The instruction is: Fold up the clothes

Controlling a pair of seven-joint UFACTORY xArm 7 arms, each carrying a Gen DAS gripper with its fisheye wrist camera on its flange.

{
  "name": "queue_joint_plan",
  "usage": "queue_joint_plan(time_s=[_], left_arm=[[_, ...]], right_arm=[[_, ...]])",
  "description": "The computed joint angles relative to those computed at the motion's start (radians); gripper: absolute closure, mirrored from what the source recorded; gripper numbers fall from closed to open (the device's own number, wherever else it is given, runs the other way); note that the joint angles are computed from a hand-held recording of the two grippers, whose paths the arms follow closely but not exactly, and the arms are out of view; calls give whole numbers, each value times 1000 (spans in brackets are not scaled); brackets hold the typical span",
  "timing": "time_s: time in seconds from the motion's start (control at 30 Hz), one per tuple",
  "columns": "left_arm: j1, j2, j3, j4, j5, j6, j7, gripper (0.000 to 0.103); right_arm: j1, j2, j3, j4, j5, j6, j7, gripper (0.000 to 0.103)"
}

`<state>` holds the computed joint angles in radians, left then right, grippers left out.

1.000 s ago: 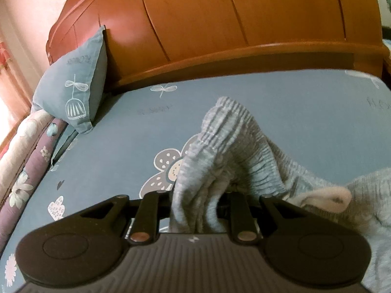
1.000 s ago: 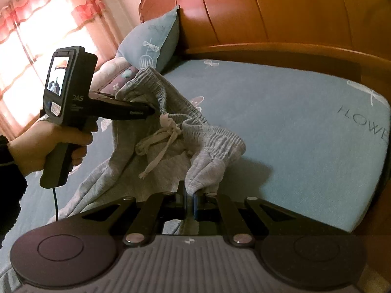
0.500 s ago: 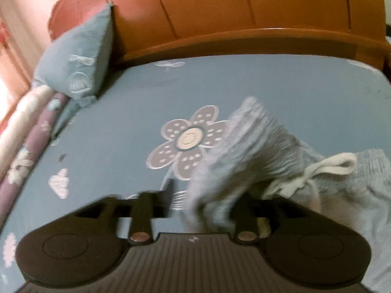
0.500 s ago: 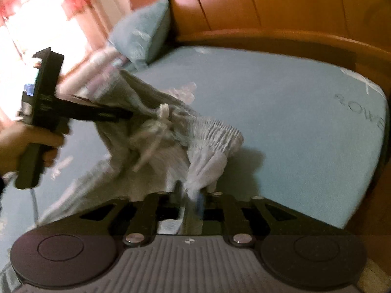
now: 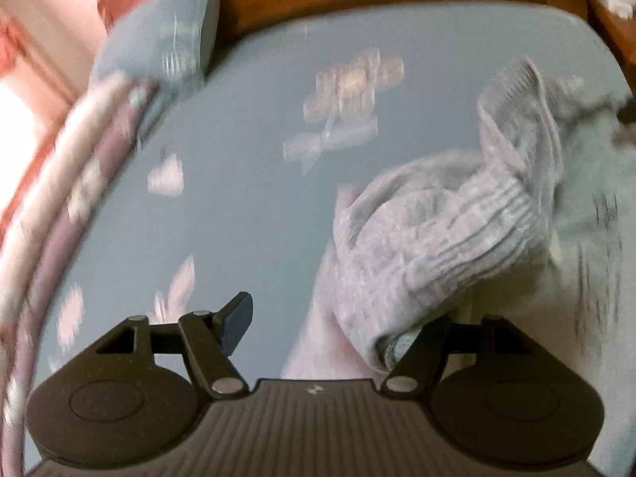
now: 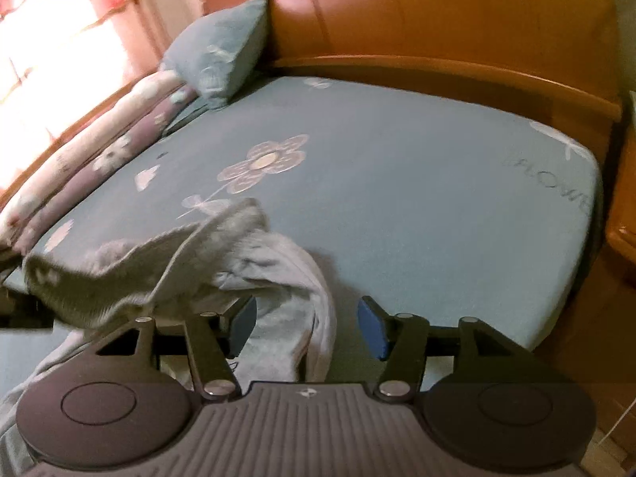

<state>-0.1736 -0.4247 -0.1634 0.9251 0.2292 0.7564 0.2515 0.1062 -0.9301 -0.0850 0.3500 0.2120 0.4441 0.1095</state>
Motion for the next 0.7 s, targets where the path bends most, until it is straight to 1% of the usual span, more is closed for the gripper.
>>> queue_joint_plan(time_s=[0.1, 0.17, 0.2, 0.3, 0.4, 0.53, 0.6, 0.63, 0.7], left_arm=[[7, -81, 29, -74, -26, 31, 4, 32], [7, -126, 46, -114, -55, 16, 2, 32], [2, -146, 57, -131, -74, -6, 9, 32], [3, -145, 55, -126, -98, -50, 15, 32], [-3, -92, 50, -87, -107, -121, 33, 32], [4, 71, 16, 27, -94, -258, -3, 32], [17, 156, -12, 81, -53, -339, -56, 27], [28, 198, -29, 108, -16, -375, -97, 26], [42, 269, -55, 158, 71, -404, -201, 26]], right_arm=[[43, -29, 4, 6, 12, 31, -12, 39], [64, -45, 14, 10, 13, 47, -21, 38], [71, -52, 21, 13, 11, 54, -24, 38], [95, -59, 29, 19, 8, 62, -40, 35], [99, -62, 27, 17, 3, 65, -58, 34], [79, -58, 30, 11, -5, 73, -61, 34], [65, -46, 27, 10, -9, 72, -59, 34], [58, -39, 24, 10, -11, 71, -60, 34], [43, -25, 20, 8, -14, 63, -60, 34]])
